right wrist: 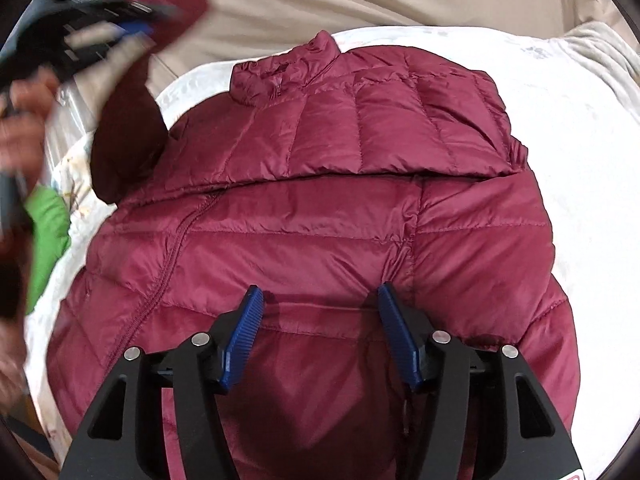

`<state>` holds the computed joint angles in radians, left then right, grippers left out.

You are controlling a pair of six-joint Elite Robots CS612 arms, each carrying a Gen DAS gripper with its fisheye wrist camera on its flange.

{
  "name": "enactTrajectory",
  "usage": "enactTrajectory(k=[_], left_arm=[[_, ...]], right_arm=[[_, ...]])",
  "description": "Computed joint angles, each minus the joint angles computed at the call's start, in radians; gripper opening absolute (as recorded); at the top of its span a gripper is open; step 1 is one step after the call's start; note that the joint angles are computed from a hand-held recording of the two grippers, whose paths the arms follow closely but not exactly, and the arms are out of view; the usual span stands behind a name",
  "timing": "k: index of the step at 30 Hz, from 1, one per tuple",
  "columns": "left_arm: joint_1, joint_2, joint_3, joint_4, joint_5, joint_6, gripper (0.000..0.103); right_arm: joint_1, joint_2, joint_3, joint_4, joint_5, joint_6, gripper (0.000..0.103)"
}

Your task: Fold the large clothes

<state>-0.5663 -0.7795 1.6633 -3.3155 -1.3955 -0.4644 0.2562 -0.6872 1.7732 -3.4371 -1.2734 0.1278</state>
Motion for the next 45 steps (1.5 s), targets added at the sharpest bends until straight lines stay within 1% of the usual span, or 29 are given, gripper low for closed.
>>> enactTrajectory(k=[2,4,6,7,9,10,12,13,15,17,20,22,25,26,27,28,29,30,32,34,35,36,37,38,39,40,41,43,45], left_arm=[[-0.022,0.042,-0.027,0.076,0.003,-0.030,0.048],[-0.028,0.052,-0.022,0.105,-0.036,-0.051,0.049],[-0.020,0.046,0.015,0.064,-0.095,-0.090,0.055],[-0.018,0.038,0.036,0.037,-0.101,-0.107,0.058],[-0.015,0.012,0.097,-0.036,-0.086,-0.158,0.070],[-0.010,-0.002,0.125,-0.069,-0.069,-0.176,0.073],[0.006,-0.034,0.197,-0.131,-0.002,-0.232,0.083],[0.013,-0.048,0.222,-0.145,0.031,-0.266,0.084],[0.044,-0.068,0.268,-0.151,0.067,-0.352,0.085],[0.079,-0.076,0.302,-0.158,0.061,-0.446,0.085],[0.130,-0.065,0.338,-0.205,0.021,-0.588,0.085],[0.149,-0.052,0.345,-0.237,0.000,-0.625,0.085],[0.168,-0.033,0.334,-0.233,-0.030,-0.644,0.084],[0.170,-0.025,0.329,-0.239,-0.043,-0.650,0.082],[0.174,-0.019,0.317,-0.225,-0.059,-0.652,0.077],[0.174,-0.016,0.309,-0.214,-0.059,-0.649,0.072],[0.173,-0.015,0.303,-0.204,-0.051,-0.638,0.056],[0.172,-0.022,0.304,-0.192,-0.035,-0.635,0.031],[0.172,-0.024,0.307,-0.223,-0.021,-0.588,0.003],[0.169,-0.028,0.316,-0.245,-0.002,-0.594,0.002],[0.165,-0.026,0.315,-0.245,0.005,-0.591,0.003],[0.160,-0.022,0.313,-0.240,0.009,-0.576,0.003],[0.157,-0.017,0.307,-0.220,0.009,-0.562,0.003],[0.154,-0.012,0.299,-0.191,0.008,-0.557,0.003],[0.155,0.004,0.286,-0.169,-0.013,-0.560,0.003],[0.154,0.015,0.279,-0.173,-0.018,-0.560,0.003],[0.149,0.023,0.278,-0.191,-0.004,-0.556,0.003],[0.134,0.021,0.285,-0.189,0.046,-0.531,0.003],[0.129,0.022,0.288,-0.198,0.059,-0.520,0.004]], right_arm=[[-0.002,-0.003,0.009,-0.017,-0.004,0.027,0.058],[-0.012,-0.003,0.018,-0.044,0.020,0.054,0.059],[-0.023,-0.005,0.031,-0.077,0.036,0.089,0.059],[-0.027,-0.008,0.035,-0.078,0.044,0.096,0.059],[-0.032,-0.018,0.043,-0.081,0.039,0.115,0.061],[-0.033,-0.025,0.048,-0.081,0.022,0.109,0.061],[-0.040,-0.046,0.055,-0.071,0.006,0.102,0.062],[-0.041,-0.052,0.057,-0.077,0.004,0.125,0.063],[-0.064,-0.061,0.048,-0.072,0.075,0.161,0.065],[-0.073,-0.069,0.024,-0.027,0.111,0.175,0.065],[-0.071,-0.062,-0.041,0.054,0.132,0.162,0.066],[-0.060,-0.048,-0.091,0.119,0.111,0.153,0.066],[-0.049,-0.009,-0.192,0.269,0.147,0.140,0.066],[-0.044,0.001,-0.211,0.294,0.140,0.150,0.066],[-0.039,0.012,-0.235,0.331,0.135,0.153,0.059],[-0.034,0.020,-0.256,0.360,0.132,0.150,0.046],[-0.025,0.029,-0.272,0.351,0.129,0.148,0.009],[-0.019,0.030,-0.271,0.300,0.130,0.133,0.004],[-0.018,0.019,-0.240,0.103,0.158,0.134,0.004],[-0.032,0.007,-0.206,-0.069,0.203,0.153,0.003],[-0.041,0.000,-0.197,-0.095,0.209,0.163,0.003],[-0.044,0.003,-0.199,-0.079,0.176,0.170,0.003],[-0.039,0.025,-0.221,-0.020,0.101,0.161,0.003],[-0.028,0.042,-0.248,0.080,0.025,0.134,0.003],[-0.024,0.066,-0.281,0.184,-0.025,0.093,0.003],[-0.022,0.086,-0.310,0.284,-0.043,0.074,0.002],[-0.019,0.092,-0.326,0.341,-0.046,0.072,0.002],[-0.011,0.086,-0.325,0.340,-0.077,0.047,0.003],[-0.008,0.073,-0.315,0.341,-0.089,0.059,0.006]])
